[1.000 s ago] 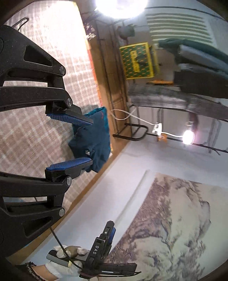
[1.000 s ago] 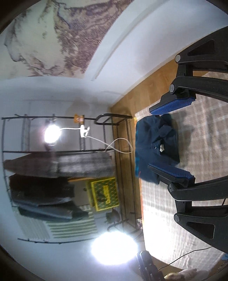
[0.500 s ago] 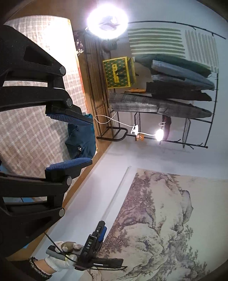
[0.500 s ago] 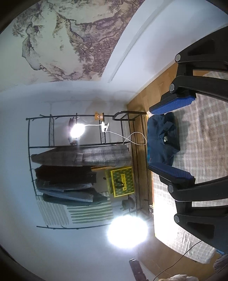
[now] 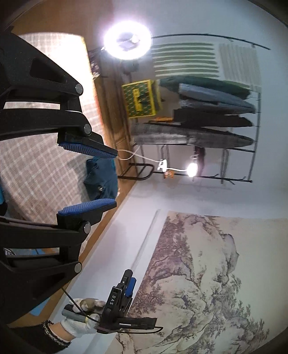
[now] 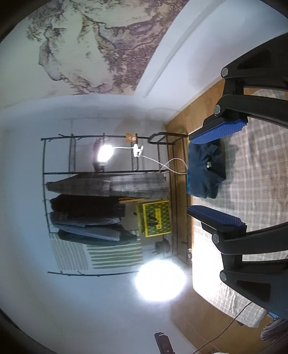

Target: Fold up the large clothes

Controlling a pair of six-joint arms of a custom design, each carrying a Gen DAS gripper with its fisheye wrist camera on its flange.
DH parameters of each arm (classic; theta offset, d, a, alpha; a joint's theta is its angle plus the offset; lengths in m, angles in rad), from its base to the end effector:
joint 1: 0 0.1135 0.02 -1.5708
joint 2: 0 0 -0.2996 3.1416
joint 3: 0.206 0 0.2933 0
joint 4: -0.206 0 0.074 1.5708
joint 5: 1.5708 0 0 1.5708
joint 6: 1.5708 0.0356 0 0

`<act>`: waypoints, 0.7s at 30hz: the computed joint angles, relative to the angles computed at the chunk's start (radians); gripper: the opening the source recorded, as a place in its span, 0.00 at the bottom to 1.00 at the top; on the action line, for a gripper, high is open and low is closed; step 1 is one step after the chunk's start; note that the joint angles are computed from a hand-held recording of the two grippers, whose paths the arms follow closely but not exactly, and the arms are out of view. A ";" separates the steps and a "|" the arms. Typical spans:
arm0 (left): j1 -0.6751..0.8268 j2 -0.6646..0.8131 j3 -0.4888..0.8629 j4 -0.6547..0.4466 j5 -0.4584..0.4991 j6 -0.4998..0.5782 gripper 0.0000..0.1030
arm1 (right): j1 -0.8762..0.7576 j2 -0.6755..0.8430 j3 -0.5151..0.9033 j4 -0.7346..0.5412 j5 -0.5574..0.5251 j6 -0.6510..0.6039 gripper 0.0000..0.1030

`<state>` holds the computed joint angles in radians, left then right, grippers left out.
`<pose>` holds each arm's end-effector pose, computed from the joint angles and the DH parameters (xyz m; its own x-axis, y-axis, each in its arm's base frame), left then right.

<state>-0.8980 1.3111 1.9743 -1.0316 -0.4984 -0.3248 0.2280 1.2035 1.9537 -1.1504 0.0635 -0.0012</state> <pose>0.1570 -0.1697 0.5892 -0.3432 -0.0190 -0.9391 0.3160 0.9392 -0.1346 0.1782 0.0390 0.5901 -0.3793 -0.0892 -0.9210 -0.1691 0.9853 -0.0258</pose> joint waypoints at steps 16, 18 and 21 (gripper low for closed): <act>-0.243 -0.157 -0.198 0.003 -0.352 -0.058 0.88 | 0.714 -0.044 0.105 -0.153 0.746 0.184 1.00; -0.274 -0.168 -0.226 0.008 -0.408 -0.055 0.94 | 0.833 -0.042 0.102 -0.202 0.861 0.254 1.00; -0.322 -0.181 -0.271 0.028 -0.489 -0.039 1.00 | 0.916 -0.041 0.091 -0.260 0.936 0.346 1.00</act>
